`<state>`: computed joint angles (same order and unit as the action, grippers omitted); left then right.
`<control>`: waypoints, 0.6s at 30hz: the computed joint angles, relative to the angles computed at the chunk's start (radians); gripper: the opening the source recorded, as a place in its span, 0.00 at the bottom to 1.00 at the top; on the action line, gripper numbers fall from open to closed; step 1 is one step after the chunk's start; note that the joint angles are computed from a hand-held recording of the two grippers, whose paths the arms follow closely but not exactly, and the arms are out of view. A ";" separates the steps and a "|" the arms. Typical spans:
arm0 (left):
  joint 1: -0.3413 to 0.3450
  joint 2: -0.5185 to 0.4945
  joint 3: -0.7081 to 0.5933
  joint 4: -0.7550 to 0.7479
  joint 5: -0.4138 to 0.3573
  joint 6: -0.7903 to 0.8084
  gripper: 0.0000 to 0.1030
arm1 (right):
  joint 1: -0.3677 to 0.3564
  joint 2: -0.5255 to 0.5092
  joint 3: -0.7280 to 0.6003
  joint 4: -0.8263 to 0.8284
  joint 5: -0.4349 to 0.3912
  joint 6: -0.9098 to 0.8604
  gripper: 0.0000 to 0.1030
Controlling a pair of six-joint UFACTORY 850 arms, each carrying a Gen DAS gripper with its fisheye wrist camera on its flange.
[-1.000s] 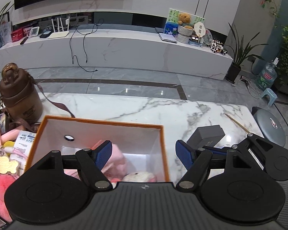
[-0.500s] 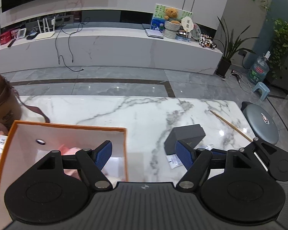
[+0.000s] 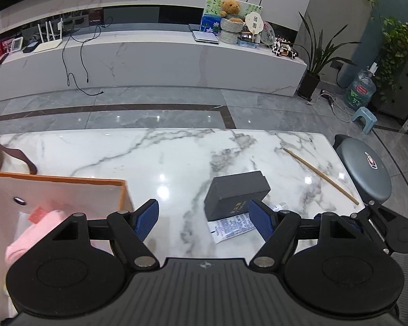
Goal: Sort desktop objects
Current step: 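Move both grippers back toward the black box and lotion tube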
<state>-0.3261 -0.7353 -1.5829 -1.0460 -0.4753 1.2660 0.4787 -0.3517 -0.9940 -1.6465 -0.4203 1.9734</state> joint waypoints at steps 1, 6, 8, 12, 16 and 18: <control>-0.005 -0.005 -0.002 -0.005 0.004 -0.001 0.83 | -0.008 -0.002 0.006 -0.014 0.006 0.018 0.89; -0.035 -0.019 0.008 -0.045 0.062 0.058 0.83 | -0.038 -0.017 0.026 -0.115 0.027 0.089 0.89; -0.047 -0.024 0.012 -0.058 0.090 0.102 0.83 | -0.052 -0.022 0.040 -0.196 0.035 0.153 0.89; -0.060 -0.040 0.004 -0.054 0.110 0.156 0.83 | -0.079 -0.039 0.066 -0.361 0.053 0.268 0.89; -0.069 -0.070 -0.028 0.028 0.092 0.142 0.83 | -0.088 -0.059 0.074 -0.409 0.052 0.268 0.89; -0.077 -0.081 -0.035 0.044 0.104 0.165 0.83 | -0.091 -0.065 0.077 -0.440 0.049 0.279 0.89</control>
